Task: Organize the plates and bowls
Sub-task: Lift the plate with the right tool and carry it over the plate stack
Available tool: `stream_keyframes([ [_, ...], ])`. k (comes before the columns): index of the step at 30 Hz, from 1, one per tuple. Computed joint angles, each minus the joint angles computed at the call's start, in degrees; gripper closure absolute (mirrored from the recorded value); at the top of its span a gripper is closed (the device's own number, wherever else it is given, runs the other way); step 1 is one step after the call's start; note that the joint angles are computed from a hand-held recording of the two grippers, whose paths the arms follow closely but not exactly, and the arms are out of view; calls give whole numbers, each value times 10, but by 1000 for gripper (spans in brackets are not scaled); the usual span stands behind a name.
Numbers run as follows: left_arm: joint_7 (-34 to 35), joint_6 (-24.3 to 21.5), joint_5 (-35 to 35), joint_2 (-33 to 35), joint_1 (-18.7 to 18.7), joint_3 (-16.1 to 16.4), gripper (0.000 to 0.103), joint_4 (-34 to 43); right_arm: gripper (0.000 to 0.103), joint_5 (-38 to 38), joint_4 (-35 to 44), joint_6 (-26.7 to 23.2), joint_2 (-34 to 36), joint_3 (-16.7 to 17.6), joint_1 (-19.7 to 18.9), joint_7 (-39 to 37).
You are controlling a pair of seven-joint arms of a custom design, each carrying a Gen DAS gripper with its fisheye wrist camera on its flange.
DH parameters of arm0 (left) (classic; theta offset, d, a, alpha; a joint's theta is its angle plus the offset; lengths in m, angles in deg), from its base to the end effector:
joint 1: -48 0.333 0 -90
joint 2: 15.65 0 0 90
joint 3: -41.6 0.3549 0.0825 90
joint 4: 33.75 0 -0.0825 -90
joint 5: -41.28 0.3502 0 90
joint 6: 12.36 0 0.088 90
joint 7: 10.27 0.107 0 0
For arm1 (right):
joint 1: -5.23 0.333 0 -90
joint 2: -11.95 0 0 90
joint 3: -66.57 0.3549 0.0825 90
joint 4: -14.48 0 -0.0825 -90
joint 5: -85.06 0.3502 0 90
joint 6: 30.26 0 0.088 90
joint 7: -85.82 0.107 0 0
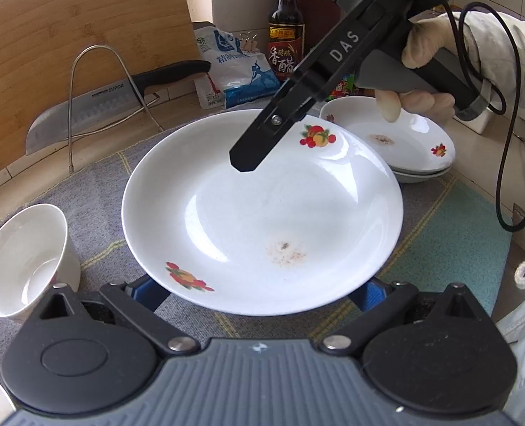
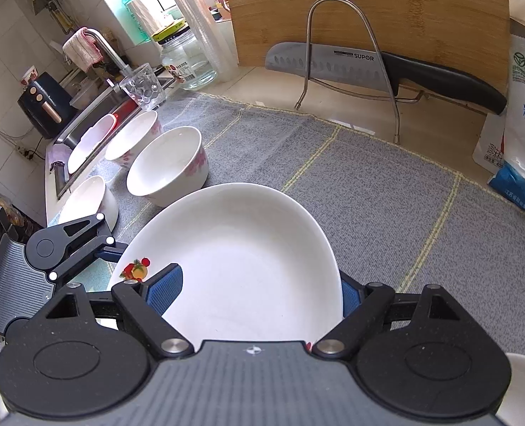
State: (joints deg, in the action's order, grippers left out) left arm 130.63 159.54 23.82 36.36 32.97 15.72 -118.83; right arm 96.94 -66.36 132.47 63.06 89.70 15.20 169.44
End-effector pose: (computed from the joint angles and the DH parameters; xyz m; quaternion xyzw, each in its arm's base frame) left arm 0.6522 -0.3974 0.2812 -0.2477 0.8946 -0.3572 0.1038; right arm 0.7031 0.3264 0.3012 -0.7503 0.5691 0.0102 0.3361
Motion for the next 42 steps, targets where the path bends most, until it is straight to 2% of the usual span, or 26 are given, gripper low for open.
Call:
stream_keyframes([
  [9,26,-16,-4,-19,12,-25,2,-22,12,-2,-118,74,-64,11,-17,31],
  [19,78,-60,-10,7,-5,-34,2,32,12,-43,-245,167,-129,9,-40,115],
  [21,87,-79,-10,21,-16,-29,2,61,12,-51,-272,185,-143,5,-45,135],
  [30,106,-170,-11,87,-80,0,2,199,12,-87,-365,240,-190,-51,-35,224],
  [35,99,-204,-11,111,-106,15,2,252,12,-113,-394,262,-193,-56,-52,263],
  [42,93,-227,-3,140,-132,32,2,311,12,-159,-415,284,-188,-58,-74,310],
])
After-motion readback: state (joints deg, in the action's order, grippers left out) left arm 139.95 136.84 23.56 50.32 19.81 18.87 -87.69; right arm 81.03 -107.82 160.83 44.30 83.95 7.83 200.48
